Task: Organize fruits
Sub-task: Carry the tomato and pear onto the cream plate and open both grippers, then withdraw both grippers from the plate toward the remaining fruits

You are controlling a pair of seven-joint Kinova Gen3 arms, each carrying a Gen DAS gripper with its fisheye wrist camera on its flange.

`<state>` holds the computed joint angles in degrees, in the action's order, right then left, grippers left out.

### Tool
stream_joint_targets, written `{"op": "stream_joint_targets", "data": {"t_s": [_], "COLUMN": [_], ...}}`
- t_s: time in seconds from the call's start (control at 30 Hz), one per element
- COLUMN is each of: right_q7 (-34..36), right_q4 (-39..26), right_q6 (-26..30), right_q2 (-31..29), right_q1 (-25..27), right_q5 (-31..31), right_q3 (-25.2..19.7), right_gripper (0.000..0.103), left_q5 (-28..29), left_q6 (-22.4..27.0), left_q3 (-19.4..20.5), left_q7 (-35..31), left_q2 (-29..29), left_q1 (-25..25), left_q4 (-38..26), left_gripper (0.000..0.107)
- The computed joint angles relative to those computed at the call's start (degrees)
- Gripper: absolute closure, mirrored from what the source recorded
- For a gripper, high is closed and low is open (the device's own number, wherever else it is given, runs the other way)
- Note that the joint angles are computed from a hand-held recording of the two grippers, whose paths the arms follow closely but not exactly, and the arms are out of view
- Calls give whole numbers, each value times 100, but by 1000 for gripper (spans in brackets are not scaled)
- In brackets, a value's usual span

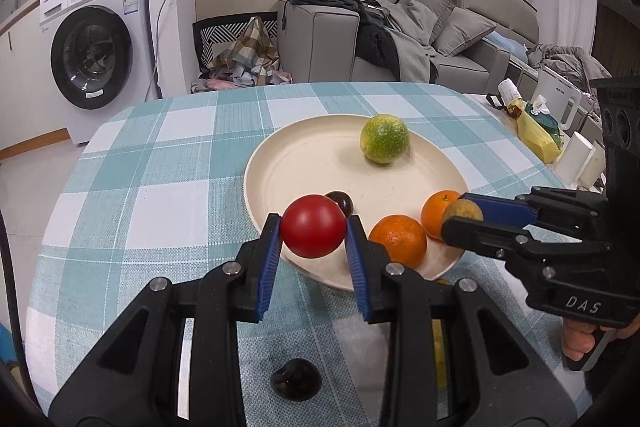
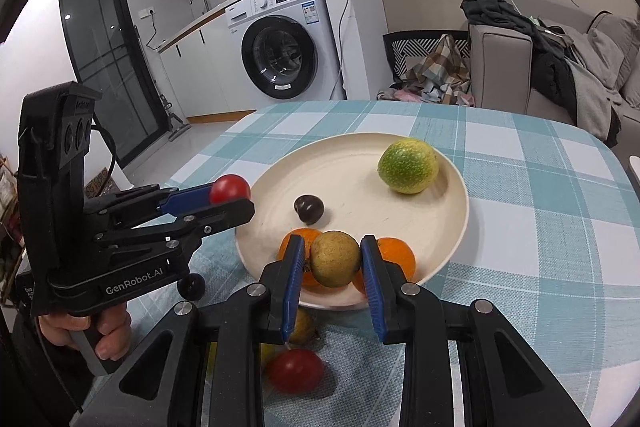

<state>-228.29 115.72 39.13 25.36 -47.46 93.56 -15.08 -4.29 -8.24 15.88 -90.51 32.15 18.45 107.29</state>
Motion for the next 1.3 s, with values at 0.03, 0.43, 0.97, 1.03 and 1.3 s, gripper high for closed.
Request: {"op": "stream_joint_targets", "data": {"t_s": [0.03, 0.43, 0.97, 1.03, 1.3], "right_q7": [79, 598, 1260, 1268, 646], "right_q4": [-26, -138, -435, -440, -202], "right_q6": [-28, -495, -291, -259, 113], "right_q2": [21, 0, 149, 152, 8], "right_q1": [9, 19, -201, -274, -416], "right_q5": [-41, -315, -1098, -1163, -689], "right_q3": [-1, 112, 454, 531, 468], "right_gripper": [73, 73, 73, 73, 60], "left_q5": [-6, -23, 16, 17, 5], "left_q6": [15, 127, 242, 243, 70], "left_q3": [9, 59, 95, 125, 152], "left_q7": [2, -39, -116, -119, -95], "left_q2": [17, 65, 137, 155, 63], "left_q1": [-5, -20, -14, -35, -77], "left_q4": [-13, -61, -146, -158, -12], "left_gripper": [79, 79, 79, 79, 60]}}
